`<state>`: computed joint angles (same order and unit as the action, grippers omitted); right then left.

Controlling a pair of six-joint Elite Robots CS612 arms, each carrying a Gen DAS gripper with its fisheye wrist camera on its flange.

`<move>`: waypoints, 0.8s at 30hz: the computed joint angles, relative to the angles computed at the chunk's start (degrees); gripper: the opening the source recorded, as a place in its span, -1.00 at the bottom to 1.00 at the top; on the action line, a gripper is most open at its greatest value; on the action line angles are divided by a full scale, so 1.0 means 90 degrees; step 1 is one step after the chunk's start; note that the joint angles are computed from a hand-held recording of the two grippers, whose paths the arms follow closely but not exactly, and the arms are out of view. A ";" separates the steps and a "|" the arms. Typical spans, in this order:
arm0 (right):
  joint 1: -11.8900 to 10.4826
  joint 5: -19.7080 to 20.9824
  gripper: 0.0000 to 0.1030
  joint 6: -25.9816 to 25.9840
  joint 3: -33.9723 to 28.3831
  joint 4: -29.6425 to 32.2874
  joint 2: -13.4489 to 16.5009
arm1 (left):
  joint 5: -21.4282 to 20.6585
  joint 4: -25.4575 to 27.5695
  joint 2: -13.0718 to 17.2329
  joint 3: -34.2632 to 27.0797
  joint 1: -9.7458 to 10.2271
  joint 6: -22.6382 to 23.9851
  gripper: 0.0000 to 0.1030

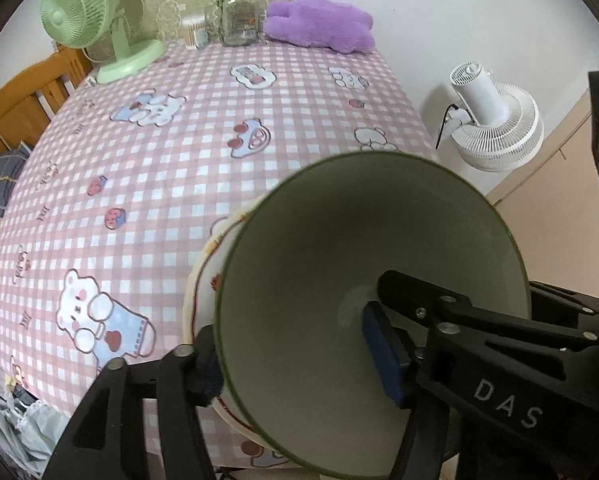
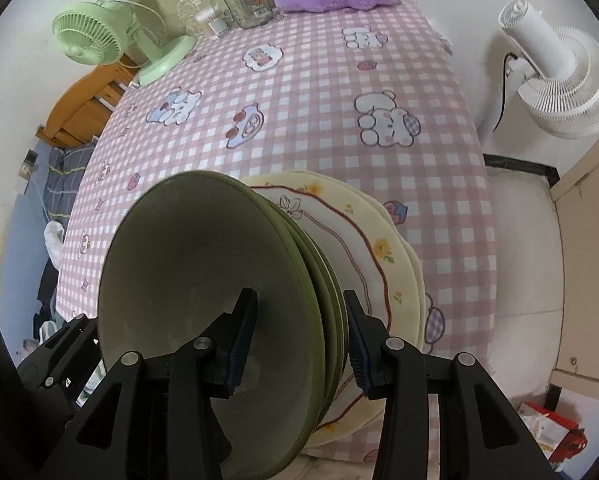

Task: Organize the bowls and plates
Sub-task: 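Lower the stacked bowls onto the plates and open both tools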

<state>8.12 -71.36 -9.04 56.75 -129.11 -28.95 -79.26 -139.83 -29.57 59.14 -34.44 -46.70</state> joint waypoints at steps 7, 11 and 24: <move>0.0011 -0.0110 -0.08 0.0089 0.0189 -0.0582 -0.0124 | 0.0437 -0.0125 -0.0107 0.0096 -0.0044 0.0041 0.62; 0.0020 -0.0214 0.03 0.0197 0.0345 -0.0985 -0.0223 | 0.0607 -0.0448 -0.0203 0.0256 -0.0053 0.0174 0.69; 0.0464 -0.1032 0.35 0.0987 0.1082 -0.3421 -0.0621 | 0.1099 -0.2230 -0.0874 0.1553 0.0175 0.0894 0.76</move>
<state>12.29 -80.64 -0.16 66.49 -159.90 -34.54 -69.38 -159.89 -37.43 73.11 -32.87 -38.65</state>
